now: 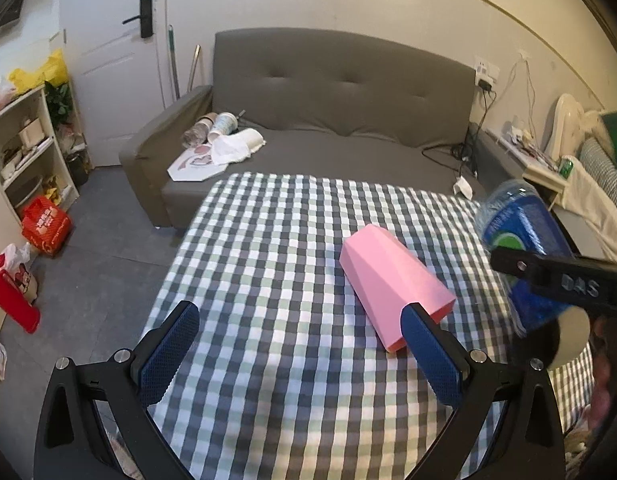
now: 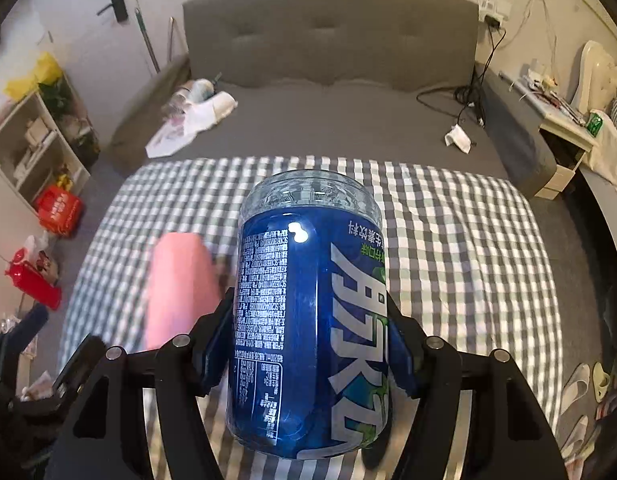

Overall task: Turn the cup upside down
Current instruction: 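Lift the blue cup with the right tool and rotate it upright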

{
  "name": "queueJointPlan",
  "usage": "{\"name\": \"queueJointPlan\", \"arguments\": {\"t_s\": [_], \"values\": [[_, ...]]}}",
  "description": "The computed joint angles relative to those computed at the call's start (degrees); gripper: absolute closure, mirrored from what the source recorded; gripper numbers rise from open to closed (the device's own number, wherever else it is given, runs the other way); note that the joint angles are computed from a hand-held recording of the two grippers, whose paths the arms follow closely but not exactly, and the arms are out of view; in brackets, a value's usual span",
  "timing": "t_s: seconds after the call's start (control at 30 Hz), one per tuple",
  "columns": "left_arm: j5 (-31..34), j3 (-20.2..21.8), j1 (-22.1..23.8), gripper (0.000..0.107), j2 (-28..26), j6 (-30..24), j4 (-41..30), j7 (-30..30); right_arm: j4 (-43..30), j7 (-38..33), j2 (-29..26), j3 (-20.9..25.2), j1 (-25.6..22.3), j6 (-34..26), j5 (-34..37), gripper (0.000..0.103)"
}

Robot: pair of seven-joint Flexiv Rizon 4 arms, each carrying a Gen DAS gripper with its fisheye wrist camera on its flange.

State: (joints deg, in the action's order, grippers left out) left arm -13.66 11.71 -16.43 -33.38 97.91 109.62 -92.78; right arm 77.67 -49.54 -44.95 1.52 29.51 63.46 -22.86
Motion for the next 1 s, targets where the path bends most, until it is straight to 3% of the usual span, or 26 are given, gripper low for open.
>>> {"name": "queueJointPlan", "arguments": {"t_s": [0.23,0.33,0.4,0.67,1.0], "values": [[-0.4,1.5,-2.3,0.004,4.8,5.8,7.1,-0.9,14.7,5.9,8.1,-2.2,3.5,7.6,-3.6,0.037],[-3.3,6.2,-7.6,0.004,5.4,7.6,9.5,0.8,18.7,8.6,9.6,-2.1,4.4,8.8,-4.7,0.037],[-4.8,6.5,-8.4,0.004,6.2,8.3,11.2,2.0,21.5,11.5,10.4,-3.1,5.8,10.0,-6.2,0.037],[-12.4,7.0,-10.9,0.004,7.6,10.5,14.4,6.3,24.7,18.1,10.5,-4.1,7.0,9.8,-10.2,0.037],[-23.4,8.1,-16.4,0.004,6.1,11.8,14.5,14.8,26.0,19.7,9.6,-4.7,6.7,11.1,-14.2,0.037]]}}
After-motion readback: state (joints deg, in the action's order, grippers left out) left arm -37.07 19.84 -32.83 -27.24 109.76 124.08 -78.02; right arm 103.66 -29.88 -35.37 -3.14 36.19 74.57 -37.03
